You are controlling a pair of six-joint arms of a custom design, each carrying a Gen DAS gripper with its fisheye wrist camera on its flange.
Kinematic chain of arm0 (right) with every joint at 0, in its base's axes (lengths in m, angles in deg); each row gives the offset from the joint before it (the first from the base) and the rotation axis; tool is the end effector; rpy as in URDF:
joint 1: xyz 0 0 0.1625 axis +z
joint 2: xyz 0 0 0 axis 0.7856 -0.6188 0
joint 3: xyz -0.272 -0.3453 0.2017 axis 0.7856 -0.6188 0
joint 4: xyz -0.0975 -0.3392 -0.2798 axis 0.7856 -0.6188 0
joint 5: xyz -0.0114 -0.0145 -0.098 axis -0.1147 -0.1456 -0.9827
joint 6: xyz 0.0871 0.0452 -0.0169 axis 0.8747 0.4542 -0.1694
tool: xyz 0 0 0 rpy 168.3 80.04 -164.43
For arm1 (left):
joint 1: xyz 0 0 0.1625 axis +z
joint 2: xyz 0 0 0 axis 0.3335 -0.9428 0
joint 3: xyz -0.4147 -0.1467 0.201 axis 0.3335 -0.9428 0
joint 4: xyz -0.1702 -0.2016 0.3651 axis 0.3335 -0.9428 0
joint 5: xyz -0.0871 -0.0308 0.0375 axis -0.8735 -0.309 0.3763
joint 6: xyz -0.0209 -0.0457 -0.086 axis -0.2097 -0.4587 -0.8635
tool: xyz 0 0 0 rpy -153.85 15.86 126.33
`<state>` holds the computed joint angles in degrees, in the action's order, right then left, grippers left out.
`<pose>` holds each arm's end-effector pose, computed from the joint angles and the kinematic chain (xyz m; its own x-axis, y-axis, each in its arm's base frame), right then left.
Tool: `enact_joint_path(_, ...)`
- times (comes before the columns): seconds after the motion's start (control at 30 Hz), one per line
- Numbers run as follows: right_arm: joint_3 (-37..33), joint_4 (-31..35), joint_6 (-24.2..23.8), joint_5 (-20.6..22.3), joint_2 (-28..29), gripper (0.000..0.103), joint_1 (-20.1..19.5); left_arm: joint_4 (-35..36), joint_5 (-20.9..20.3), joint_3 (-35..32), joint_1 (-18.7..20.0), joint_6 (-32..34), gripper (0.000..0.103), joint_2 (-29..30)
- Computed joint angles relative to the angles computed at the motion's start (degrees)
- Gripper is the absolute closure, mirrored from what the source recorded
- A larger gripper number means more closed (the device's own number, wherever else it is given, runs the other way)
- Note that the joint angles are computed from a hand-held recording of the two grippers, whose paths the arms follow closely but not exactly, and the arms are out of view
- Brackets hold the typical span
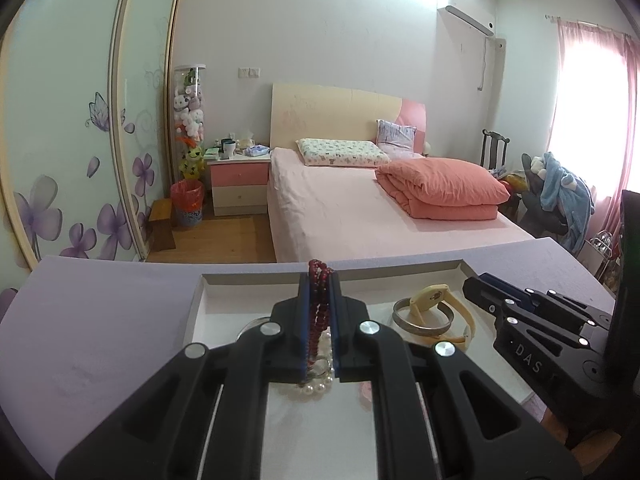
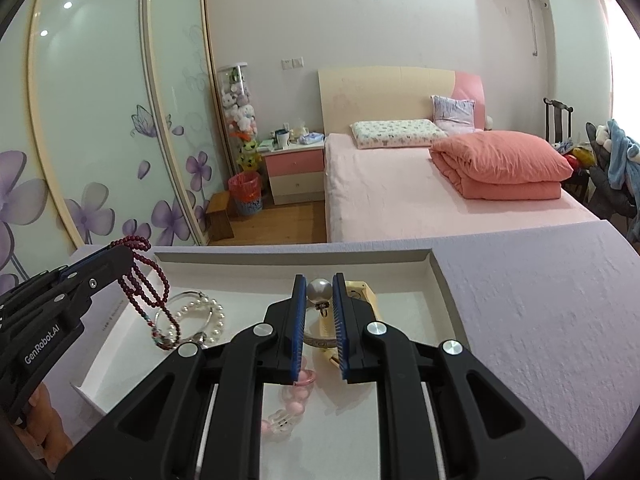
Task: Organize jewelry
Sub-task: 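Lower both tools into the tray and open them to release necklace and pendant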
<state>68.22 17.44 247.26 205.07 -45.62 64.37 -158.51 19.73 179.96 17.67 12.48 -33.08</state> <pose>0.2132 -0.3024 0.1149 -0.7825 0.1660 0.6002 -0.4542 0.5072 -0.7324 -0.1928 -0.3953 0.1337 -0.7039 0.4120 -0.5786 0.7076 0.4777 -0.5207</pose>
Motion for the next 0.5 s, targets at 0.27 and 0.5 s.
enact_joint_path(0.27, -0.4, 1.1, 0.6, -0.8, 0.9, 0.089, -1.4, -0.3, -0.2, -1.4, 2.0, 0.4, 0.093, 2.0)
enact_joint_path(0.5, -1.0, 1.9, 0.5, -0.4, 1.8, 0.088, -2.1, -0.1, -0.6, -1.8, 3.0, 0.3, 0.093, 3.1)
